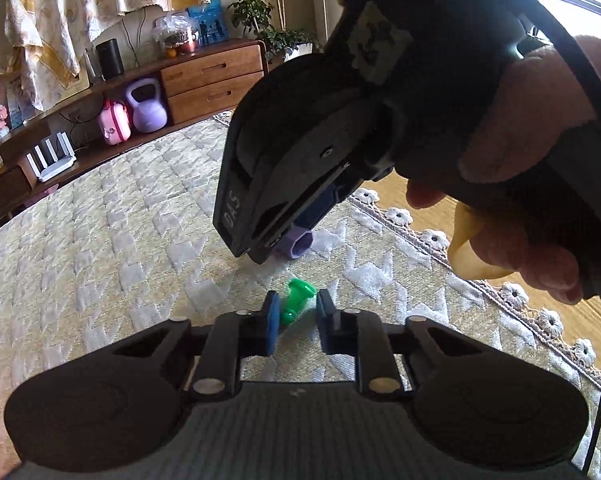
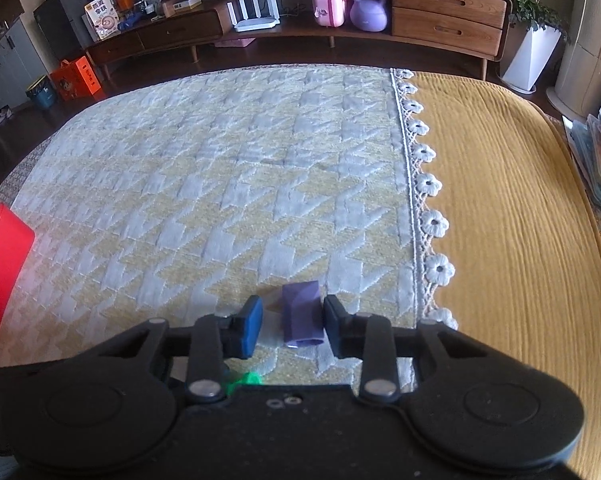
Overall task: Organize rigid objects
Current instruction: 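Grasp the green piece with the left tool while the right tool grasps the purple cylinder, then carry the green piece with the left tool while the right tool carries the cylinder to the tin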
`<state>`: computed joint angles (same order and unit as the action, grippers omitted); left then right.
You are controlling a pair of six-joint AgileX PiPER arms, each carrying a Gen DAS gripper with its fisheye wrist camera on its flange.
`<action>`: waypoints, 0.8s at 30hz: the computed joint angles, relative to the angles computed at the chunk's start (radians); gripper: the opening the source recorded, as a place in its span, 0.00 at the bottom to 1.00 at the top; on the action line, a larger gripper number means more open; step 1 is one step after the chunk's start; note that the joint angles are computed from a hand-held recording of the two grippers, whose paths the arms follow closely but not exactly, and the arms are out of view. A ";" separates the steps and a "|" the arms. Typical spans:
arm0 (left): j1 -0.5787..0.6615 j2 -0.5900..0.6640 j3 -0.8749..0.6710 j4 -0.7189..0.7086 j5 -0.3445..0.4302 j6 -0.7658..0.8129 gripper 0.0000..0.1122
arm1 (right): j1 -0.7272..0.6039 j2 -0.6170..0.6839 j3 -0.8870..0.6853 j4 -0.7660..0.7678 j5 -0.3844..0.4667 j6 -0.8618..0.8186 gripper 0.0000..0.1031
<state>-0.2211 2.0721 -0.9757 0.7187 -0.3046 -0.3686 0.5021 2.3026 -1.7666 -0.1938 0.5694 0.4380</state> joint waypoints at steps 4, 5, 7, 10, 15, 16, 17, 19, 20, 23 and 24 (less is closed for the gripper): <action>-0.010 -0.002 0.008 -0.060 -0.002 0.040 0.06 | 0.017 -0.006 0.015 -0.057 -0.002 0.053 0.19; -0.012 -0.002 0.008 -0.072 -0.002 0.048 0.06 | 0.020 -0.011 0.025 -0.066 -0.008 0.066 0.19; -0.012 -0.005 0.011 -0.086 -0.002 0.050 0.06 | 0.024 -0.028 0.053 -0.086 -0.026 0.097 0.19; 0.001 -0.017 0.022 -0.067 -0.001 0.020 0.06 | 0.018 -0.063 0.105 -0.091 -0.057 0.122 0.19; 0.050 -0.059 0.059 0.045 -0.006 -0.108 0.06 | 0.000 -0.118 0.178 0.002 -0.090 0.072 0.19; 0.061 -0.071 0.068 0.074 -0.007 -0.138 0.06 | 0.002 -0.134 0.204 0.004 -0.100 0.078 0.19; 0.073 -0.083 0.077 0.099 -0.007 -0.164 0.06 | 0.003 -0.150 0.229 0.015 -0.111 0.074 0.19; 0.099 -0.107 0.098 0.145 -0.012 -0.214 0.06 | 0.011 -0.179 0.271 0.029 -0.126 0.074 0.19; 0.112 -0.120 0.108 0.173 -0.011 -0.243 0.06 | 0.017 -0.193 0.287 0.027 -0.128 0.081 0.19; 0.157 -0.166 0.141 0.262 -0.019 -0.331 0.06 | 0.035 -0.241 0.344 0.032 -0.145 0.095 0.19; 0.176 -0.184 0.153 0.310 -0.026 -0.375 0.06 | 0.041 -0.259 0.367 0.037 -0.152 0.098 0.19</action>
<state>-0.0453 1.8877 -0.8230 1.0283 -0.3307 -0.7440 0.5427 2.0435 -1.3999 -0.1568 0.4176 0.5356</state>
